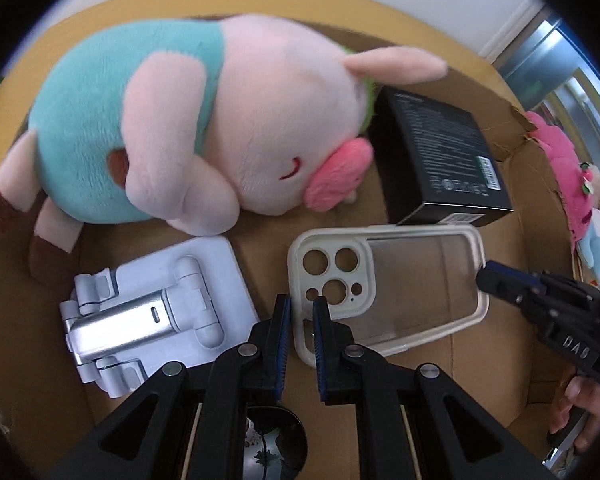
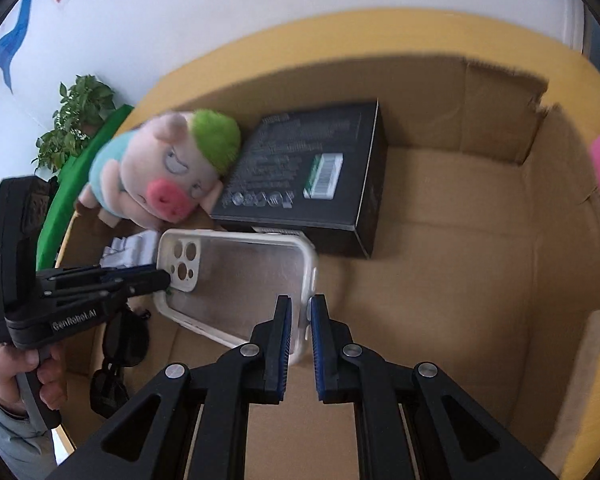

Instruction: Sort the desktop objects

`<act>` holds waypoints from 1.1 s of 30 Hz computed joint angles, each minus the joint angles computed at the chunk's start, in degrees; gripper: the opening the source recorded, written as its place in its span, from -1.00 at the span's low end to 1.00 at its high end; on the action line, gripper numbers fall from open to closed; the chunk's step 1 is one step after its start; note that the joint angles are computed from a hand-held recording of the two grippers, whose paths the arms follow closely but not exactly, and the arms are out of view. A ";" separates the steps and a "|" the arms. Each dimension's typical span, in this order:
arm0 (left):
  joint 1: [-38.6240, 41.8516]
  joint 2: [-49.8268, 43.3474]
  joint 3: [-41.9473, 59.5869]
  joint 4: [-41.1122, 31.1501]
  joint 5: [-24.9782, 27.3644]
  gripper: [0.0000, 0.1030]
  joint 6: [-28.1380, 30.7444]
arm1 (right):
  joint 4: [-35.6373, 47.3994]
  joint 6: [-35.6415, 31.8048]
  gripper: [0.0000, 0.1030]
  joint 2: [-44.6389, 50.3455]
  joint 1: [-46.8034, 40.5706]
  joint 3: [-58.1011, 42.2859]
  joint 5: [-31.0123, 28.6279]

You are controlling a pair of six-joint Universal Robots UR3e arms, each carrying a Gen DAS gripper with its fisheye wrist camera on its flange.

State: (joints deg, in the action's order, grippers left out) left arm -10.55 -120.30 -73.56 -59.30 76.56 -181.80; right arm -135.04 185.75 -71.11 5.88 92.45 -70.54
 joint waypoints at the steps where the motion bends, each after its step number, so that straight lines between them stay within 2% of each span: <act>1: 0.02 0.32 -0.59 0.61 -0.15 -0.81 0.31 | 0.52 0.00 -0.82 1.21 0.50 -0.54 -0.60; 5: 0.06 2.24 -1.58 -1.16 -0.23 -0.80 0.76 | -1.45 0.67 -0.81 0.82 0.16 1.65 0.32; 9: 0.22 12.30 -11.23 5.00 0.10 -0.75 1.88 | -5.64 1.68 -0.65 -5.97 1.59 6.05 -4.41; 10: 0.24 16.88 -15.40 7.74 0.28 -0.72 2.47 | -6.58 1.71 -0.50 -8.33 2.12 7.16 -5.76; 11: 0.25 20.96 -19.19 10.15 0.49 -0.58 2.78 | -8.58 2.10 -0.26 -12.34 3.46 9.67 -8.19; 12: 0.29 25.80 -23.82 13.18 0.77 -0.45 2.92 | -11.17 2.61 -0.10 -16.75 4.80 12.85 -9.90; 14: -0.60 36.81 -34.63 21.99 2.98 0.30 2.27 | -15.70 3.89 0.56 -24.74 8.14 18.83 -13.77; 15: -0.19 40.90 -39.56 26.71 3.00 0.45 2.78 | -18.28 5.40 0.70 -27.85 11.16 21.52 -17.60; 16: -1.49 44.53 -44.38 32.47 5.60 0.59 2.14 | -20.89 7.41 0.87 -29.60 14.85 23.50 -22.50; 17: -5.18 46.35 -48.18 38.53 12.25 0.59 0.19 | -24.23 10.56 1.00 -30.95 19.72 26.29 -28.73; 18: -7.53 45.77 -49.58 43.08 16.46 0.59 -0.03 | -25.83 12.86 0.99 -30.94 22.49 27.29 -31.96; 20: -15.61 45.03 -54.25 49.55 28.11 0.59 -3.60 | -30.60 19.07 0.99 -28.78 29.57 29.75 -39.69; 21: -17.84 43.32 -54.61 51.87 30.11 0.59 -4.48 | -33.52 21.33 0.99 -26.74 32.76 30.74 -43.37; 24: -19.40 39.82 -59.37 59.24 31.28 0.59 -5.82 | -39.29 25.07 0.99 -21.92 37.82 33.41 -50.34; 29: -18.10 34.49 -66.19 71.67 32.99 0.59 -9.50 | -47.66 24.70 0.99 -14.98 42.91 35.79 -58.72; 32: -18.13 31.66 -68.37 75.47 33.10 0.59 -12.62 | -49.55 24.88 0.99 -12.34 43.21 36.42 -58.30; 33: -20.58 28.92 -68.10 78.69 36.81 0.59 -11.79 | -50.18 25.20 0.99 -12.06 43.18 37.03 -57.59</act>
